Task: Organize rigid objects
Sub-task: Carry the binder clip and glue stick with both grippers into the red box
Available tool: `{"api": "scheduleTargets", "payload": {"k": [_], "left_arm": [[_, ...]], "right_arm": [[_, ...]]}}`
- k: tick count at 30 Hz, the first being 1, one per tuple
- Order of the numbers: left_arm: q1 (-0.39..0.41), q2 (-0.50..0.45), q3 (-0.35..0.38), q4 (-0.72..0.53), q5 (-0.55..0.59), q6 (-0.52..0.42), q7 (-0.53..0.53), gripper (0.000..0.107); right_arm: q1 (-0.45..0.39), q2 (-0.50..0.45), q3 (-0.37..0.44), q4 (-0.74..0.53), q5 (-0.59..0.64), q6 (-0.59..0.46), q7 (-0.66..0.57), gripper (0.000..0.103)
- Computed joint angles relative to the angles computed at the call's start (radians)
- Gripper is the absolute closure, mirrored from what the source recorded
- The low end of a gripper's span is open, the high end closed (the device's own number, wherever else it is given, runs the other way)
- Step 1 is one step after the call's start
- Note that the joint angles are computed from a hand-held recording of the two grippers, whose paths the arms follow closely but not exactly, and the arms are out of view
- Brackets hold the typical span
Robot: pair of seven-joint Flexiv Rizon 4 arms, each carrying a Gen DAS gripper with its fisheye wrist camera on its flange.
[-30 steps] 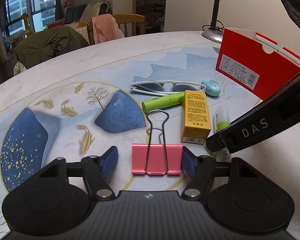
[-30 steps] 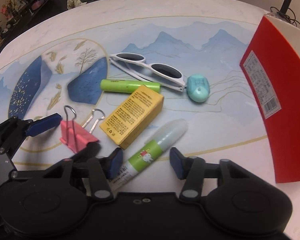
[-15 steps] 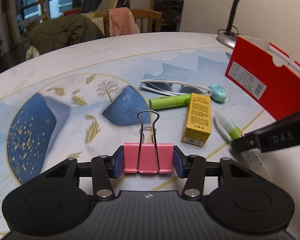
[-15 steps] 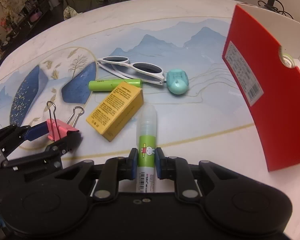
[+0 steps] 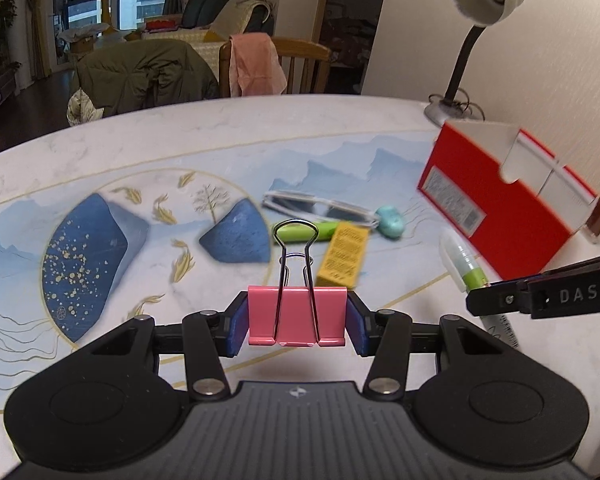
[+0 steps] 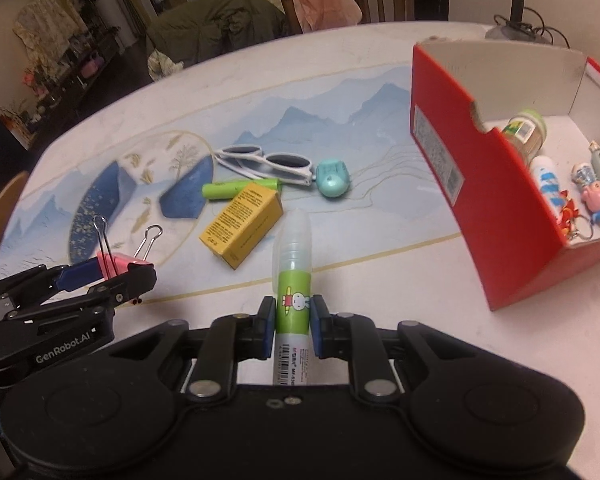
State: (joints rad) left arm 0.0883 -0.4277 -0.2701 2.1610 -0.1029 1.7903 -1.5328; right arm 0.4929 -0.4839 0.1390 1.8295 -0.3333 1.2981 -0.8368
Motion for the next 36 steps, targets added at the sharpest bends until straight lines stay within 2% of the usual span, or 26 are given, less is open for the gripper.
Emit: {"api": "scheduleTargets", "payload": {"k": [9,15,21,25,30,36], "left_arm": [[-0.126,0.084,0.065,-0.024,-0.058,-0.063,-0.022,0.058],[-0.266,0.089,0.16,-0.091,-0.084,-0.109,-0.04,0.058],[-0.442,0.045,0.305,-0.202,-0.057,-0.153,-0.104,0.058],[-0.519,0.003,0.362,-0.288,-0.022,-0.197,-0.156,0.058],[-0.578,-0.06,0.398,-0.408,0.031,-0.261,-0.221,0.058],[-0.607,-0.137,0.397,-0.561,0.09,-0.339,-0.271,0.058]], "right_arm": [[-0.052,0.078,0.033,0.055,0.04,0.064,-0.056,0.086],[-0.126,0.111,0.085,0.062,0.109,0.092,-0.165,0.086],[-0.197,0.133,0.116,0.053,0.198,0.093,-0.278,0.086],[-0.245,0.141,0.129,0.042,0.257,0.093,-0.359,0.086],[-0.31,0.142,0.144,0.014,0.34,0.077,-0.467,0.086],[-0.359,0.123,0.13,-0.03,0.403,0.062,-0.553,0.086]]}}
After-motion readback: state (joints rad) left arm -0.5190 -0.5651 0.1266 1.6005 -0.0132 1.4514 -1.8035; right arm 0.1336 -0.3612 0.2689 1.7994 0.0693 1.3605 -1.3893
